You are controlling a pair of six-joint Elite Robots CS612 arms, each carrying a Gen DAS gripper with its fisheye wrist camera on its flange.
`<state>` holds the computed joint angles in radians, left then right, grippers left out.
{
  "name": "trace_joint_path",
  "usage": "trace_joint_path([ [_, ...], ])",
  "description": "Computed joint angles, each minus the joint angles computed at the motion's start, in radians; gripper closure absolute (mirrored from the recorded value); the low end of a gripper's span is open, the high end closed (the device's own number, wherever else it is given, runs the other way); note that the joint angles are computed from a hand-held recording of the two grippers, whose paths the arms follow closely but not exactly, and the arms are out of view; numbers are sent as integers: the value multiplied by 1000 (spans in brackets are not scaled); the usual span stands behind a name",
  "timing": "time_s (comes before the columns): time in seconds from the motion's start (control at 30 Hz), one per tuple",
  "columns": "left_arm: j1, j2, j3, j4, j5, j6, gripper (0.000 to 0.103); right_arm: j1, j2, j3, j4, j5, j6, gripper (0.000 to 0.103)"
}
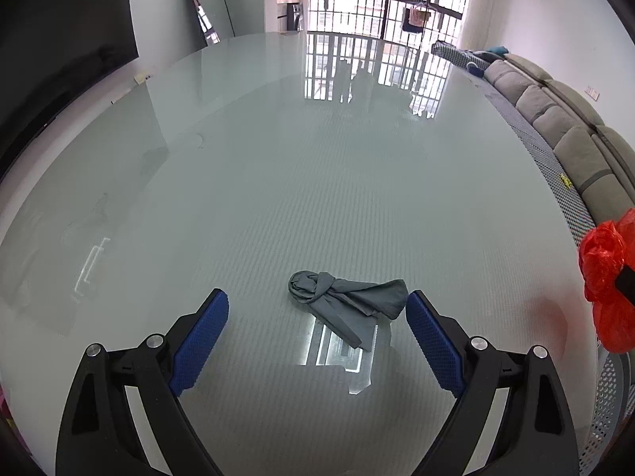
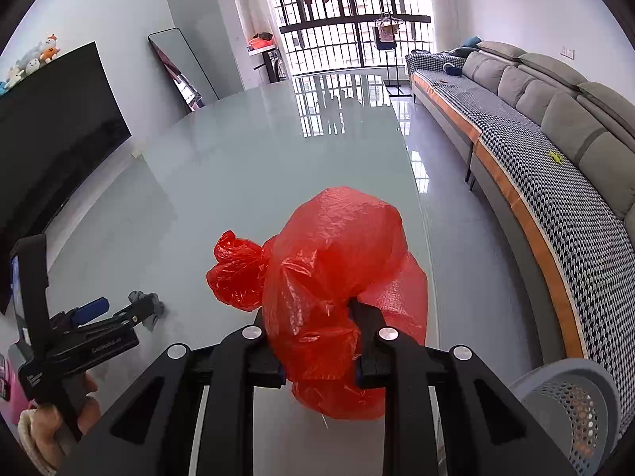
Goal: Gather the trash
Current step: 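Grasp the red plastic bag with the right tool while the left tool grasps the grey cloth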
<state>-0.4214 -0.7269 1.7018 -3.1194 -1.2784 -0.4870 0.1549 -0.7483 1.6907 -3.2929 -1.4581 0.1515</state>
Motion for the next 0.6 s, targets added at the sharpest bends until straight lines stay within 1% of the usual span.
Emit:
trace_joint_path([
  [0.03,0,3,-4,3,-6,1,16,-3,-4,9,-7,3,2,81],
  [0.13,-4,8,-14,23,-4,1,25,-10,-12,35,-27,11,10,81],
  [0.2,-5,12,-19,32,-10,1,35,-14,-13,46,-37,18,16,81],
  [0.23,-4,12,-21,37,-15,3,43,-15,-13,47,-38,20,18,81],
  [0.27,-4,12,-20,34,-6,9,49,-17,-14,52,-41,24,21,81],
  [0.3,-4,11,-17,27,-14,11,53,-14,-16,55,-42,21,26,81],
  [0.33,-2,9,-13,15,-26,14,67,-15,-17,58,-42,22,27,81],
  [0.37,-2,8,-10,9,-33,19,89,-16,-18,61,-45,23,29,81],
  [0.4,-1,7,-8,7,-41,23,91,-17,-18,64,-46,22,31,81],
  [0.47,1,6,-1,-8,-59,27,98,-19,-21,69,-45,21,32,81],
  [0.6,-4,-1,19,-50,-66,53,100,-22,-27,89,-61,15,40,81],
])
